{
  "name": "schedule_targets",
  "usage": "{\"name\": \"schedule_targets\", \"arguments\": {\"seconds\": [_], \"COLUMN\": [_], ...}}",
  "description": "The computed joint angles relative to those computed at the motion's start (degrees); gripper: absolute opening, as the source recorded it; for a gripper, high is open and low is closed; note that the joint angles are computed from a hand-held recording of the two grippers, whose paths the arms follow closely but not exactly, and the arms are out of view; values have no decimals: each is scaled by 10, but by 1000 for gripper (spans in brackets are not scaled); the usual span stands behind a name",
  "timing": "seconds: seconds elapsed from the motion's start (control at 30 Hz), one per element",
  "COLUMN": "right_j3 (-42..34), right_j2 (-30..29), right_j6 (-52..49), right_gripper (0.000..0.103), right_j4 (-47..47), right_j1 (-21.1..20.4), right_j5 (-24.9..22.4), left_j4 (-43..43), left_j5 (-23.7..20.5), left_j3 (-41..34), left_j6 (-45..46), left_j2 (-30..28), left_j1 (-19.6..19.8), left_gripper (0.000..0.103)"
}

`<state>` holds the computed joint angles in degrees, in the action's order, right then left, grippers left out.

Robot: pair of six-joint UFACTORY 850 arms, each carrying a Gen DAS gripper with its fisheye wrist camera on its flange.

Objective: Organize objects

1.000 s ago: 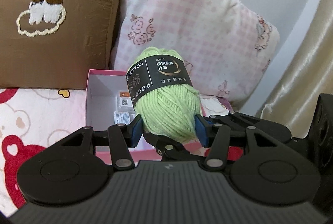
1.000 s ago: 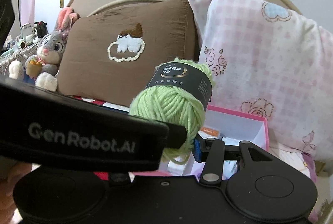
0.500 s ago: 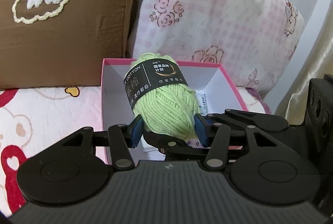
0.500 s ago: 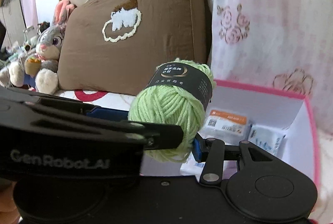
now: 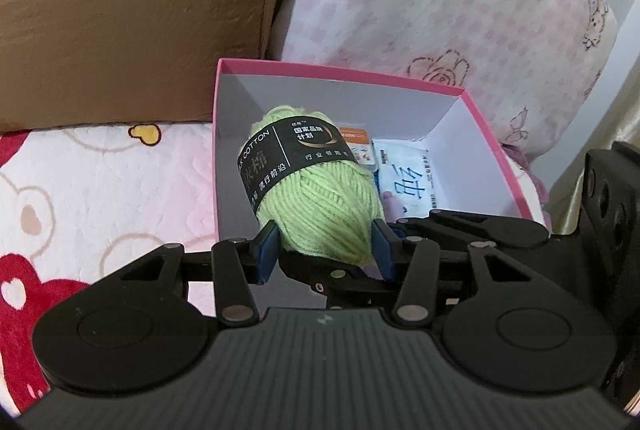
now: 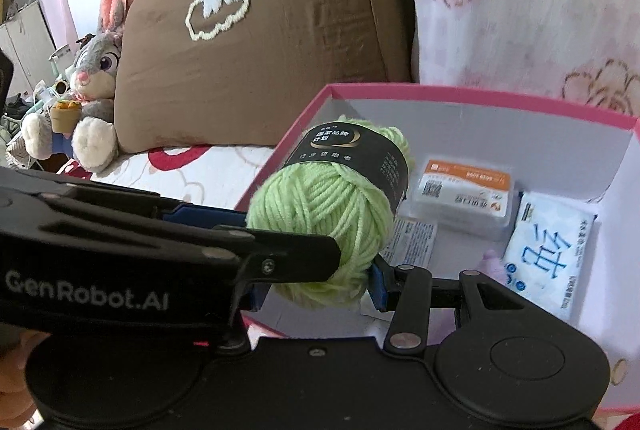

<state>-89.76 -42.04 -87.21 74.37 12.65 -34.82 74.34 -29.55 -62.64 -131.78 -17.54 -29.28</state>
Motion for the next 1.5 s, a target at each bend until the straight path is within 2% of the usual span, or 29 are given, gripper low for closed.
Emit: {"name": "schedule_targets", "arguments": {"seconds": [0.2, 0.27, 0.3, 0.5, 0.57, 0.67, 0.73, 0.87, 0.93, 1.07, 1.2, 1.33, 1.5], "right_j3": [-42, -54, -54, -29, -28, -20, -20, -43, -49, -41, -2, 35, 73], "right_j2": [-30, -37, -37, -20, -20, -15, -16, -30, -35, -33, 1, 46, 102], "right_j6": [74, 106, 113, 59, 49, 15, 17, 107, 154, 145, 71, 40, 30], "right_gripper": [54, 61, 61, 64, 52, 43, 41, 40, 40, 40, 43, 53, 56], "right_j4": [-86, -110, -115, -71, -64, -41, -40, -95, -138, -125, -74, -65, -80], "right_j1": [7, 6, 5, 1, 1, 7, 12, 23, 34, 39, 29, 15, 0], "right_j5": [0, -8, -9, 7, 6, 18, 25, 31, 56, 82, 72, 67, 73], "left_j4": [-5, 11, 17, 16, 18, 28, 32, 24, 24, 28, 32, 6, -72], "left_j5": [7, 11, 14, 20, 17, 15, 13, 15, 17, 19, 22, 10, -15], "left_j3": [2, 8, 10, 16, 17, 21, 23, 25, 26, 30, 36, 34, 18], "left_j6": [-7, -29, -39, -46, -54, -67, -75, -75, -80, -90, -99, -73, 17], "left_j2": [-7, -7, -6, -3, -2, 2, 4, 4, 4, 5, 13, 25, 43], "left_j1": [8, 10, 11, 14, 14, 13, 14, 16, 17, 18, 16, 5, -13], "left_gripper": [37, 35, 34, 31, 31, 31, 31, 31, 31, 31, 31, 31, 35]}}
